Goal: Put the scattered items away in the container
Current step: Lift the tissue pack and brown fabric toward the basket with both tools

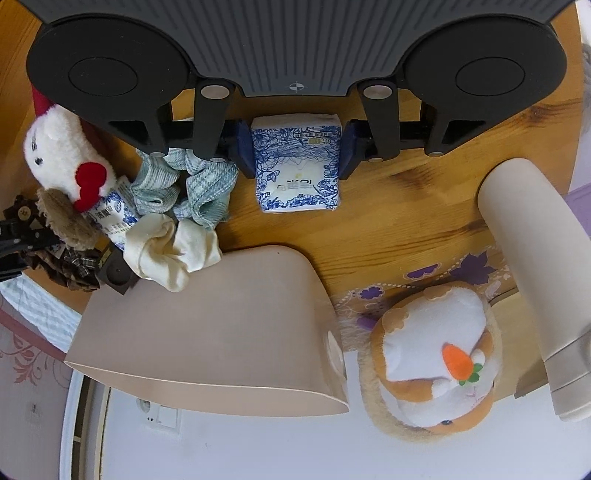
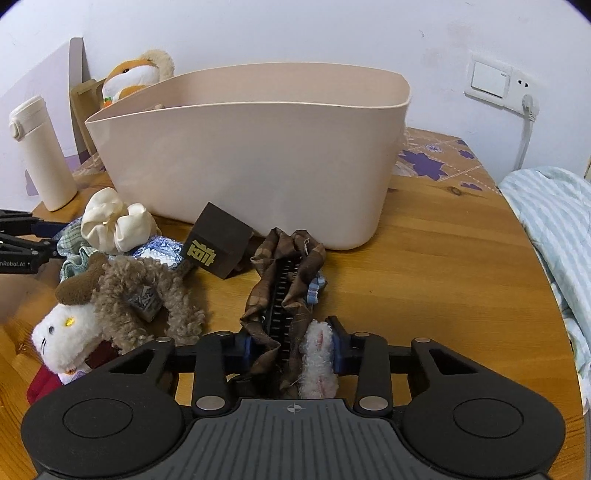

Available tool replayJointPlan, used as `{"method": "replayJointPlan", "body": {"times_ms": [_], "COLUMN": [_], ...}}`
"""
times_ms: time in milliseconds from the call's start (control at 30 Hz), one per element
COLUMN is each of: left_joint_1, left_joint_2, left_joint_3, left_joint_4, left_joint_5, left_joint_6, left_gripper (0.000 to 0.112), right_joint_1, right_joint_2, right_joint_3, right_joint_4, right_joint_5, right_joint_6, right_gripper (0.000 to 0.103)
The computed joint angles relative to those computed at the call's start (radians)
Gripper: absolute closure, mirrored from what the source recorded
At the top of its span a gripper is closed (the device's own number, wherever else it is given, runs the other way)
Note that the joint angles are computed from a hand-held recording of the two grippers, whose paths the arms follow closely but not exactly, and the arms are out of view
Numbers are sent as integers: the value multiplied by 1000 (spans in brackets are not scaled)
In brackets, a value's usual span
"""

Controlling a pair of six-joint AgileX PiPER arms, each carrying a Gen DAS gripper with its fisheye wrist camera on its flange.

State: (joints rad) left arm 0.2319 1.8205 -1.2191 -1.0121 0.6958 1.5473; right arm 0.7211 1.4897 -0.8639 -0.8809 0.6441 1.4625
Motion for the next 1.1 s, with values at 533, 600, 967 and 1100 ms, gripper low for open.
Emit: {"method": "replayJointPlan", "body": {"times_ms": [533, 600, 967, 1100], "left_joint_1": [37, 43, 25, 0], "left_joint_2": [-143, -163, -215, -241], "left_joint_3": [109, 110, 52, 33], "left_joint_4": [-132, -144, -161, -183], "left_joint_5": [41, 57, 118, 149], "left_joint_6": [137, 145, 57, 46], "left_gripper": [65, 65, 65, 65], "right_joint_1": [75, 79, 84, 81], "right_joint_2": [-126, -148, -213, -219], "right_joint_3": [76, 84, 39, -8], "right_joint_4": [-52, -60, -86, -107], "right_joint_5": [71, 79, 134, 154], "right_joint_6": [85, 90, 32, 3], "right_gripper": [71, 71, 71, 71]}}
